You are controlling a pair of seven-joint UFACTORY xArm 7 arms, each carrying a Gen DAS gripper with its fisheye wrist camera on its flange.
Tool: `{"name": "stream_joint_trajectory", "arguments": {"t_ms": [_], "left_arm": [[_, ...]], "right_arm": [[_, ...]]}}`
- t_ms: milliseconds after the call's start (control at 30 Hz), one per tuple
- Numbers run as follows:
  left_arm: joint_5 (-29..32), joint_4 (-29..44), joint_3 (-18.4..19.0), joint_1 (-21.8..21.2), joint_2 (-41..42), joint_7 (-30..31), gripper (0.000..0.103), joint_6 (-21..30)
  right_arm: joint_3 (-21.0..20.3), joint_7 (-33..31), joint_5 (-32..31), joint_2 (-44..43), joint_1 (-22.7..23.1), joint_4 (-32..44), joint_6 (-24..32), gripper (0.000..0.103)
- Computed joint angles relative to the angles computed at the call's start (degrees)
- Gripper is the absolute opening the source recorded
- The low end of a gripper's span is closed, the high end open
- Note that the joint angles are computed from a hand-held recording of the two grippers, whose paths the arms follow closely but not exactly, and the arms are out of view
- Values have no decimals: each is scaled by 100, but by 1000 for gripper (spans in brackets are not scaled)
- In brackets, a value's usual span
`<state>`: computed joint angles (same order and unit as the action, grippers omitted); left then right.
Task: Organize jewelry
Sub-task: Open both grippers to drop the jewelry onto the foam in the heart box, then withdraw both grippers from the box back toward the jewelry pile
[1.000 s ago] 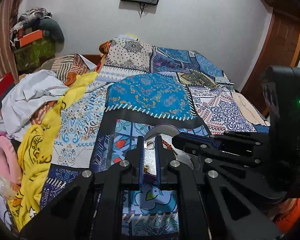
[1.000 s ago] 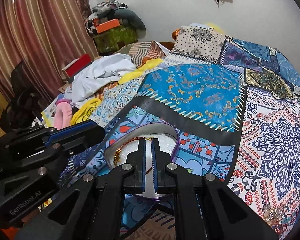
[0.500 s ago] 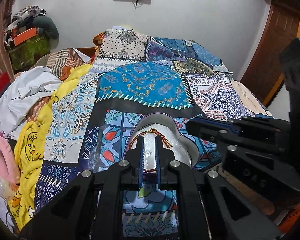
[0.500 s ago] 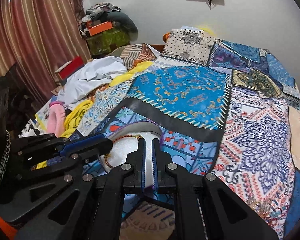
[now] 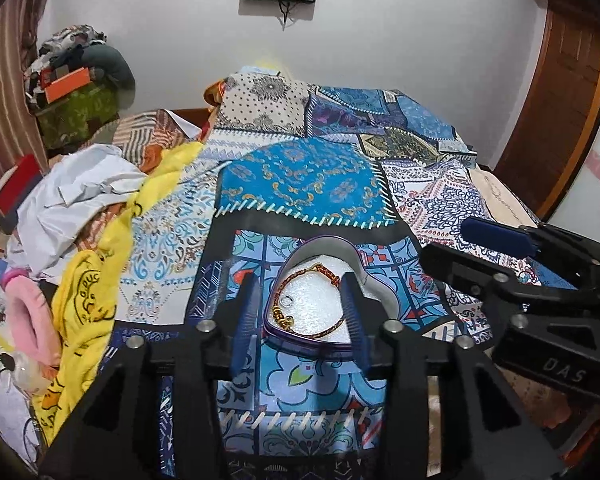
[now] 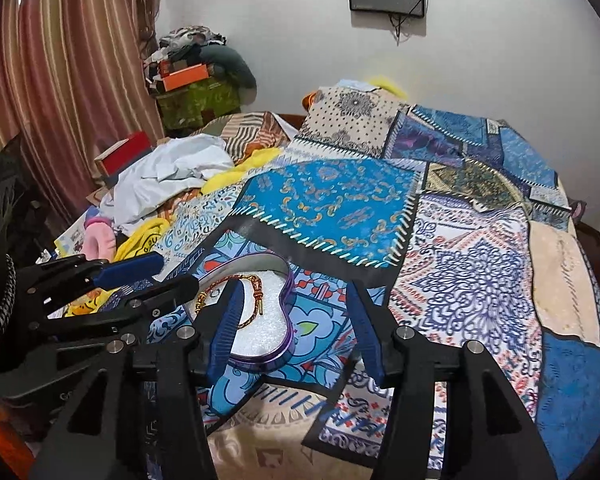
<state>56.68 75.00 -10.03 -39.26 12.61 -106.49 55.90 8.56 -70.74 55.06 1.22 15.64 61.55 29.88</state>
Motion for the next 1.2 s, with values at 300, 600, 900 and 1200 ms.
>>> {"name": "stream_joint_trajectory", "arguments": {"t_ms": [300, 600, 900, 1200], "left_arm": [[134, 336, -65, -201, 51, 46, 54, 487], [361, 1121, 47, -456, 494, 380, 58, 584], [96, 2357, 456, -740, 1412, 1150, 59, 148], [-594, 3416, 889, -945, 2264, 2013, 59, -309]], "right_arm": [[-210, -401, 500, -395, -76, -202, 69, 52], [-539, -739, 921, -694, -184, -299, 32, 53], [-780, -571, 1012, -609, -544, -168, -47, 54], [-884, -250, 787, -353, -1011, 1, -83, 54]]}}
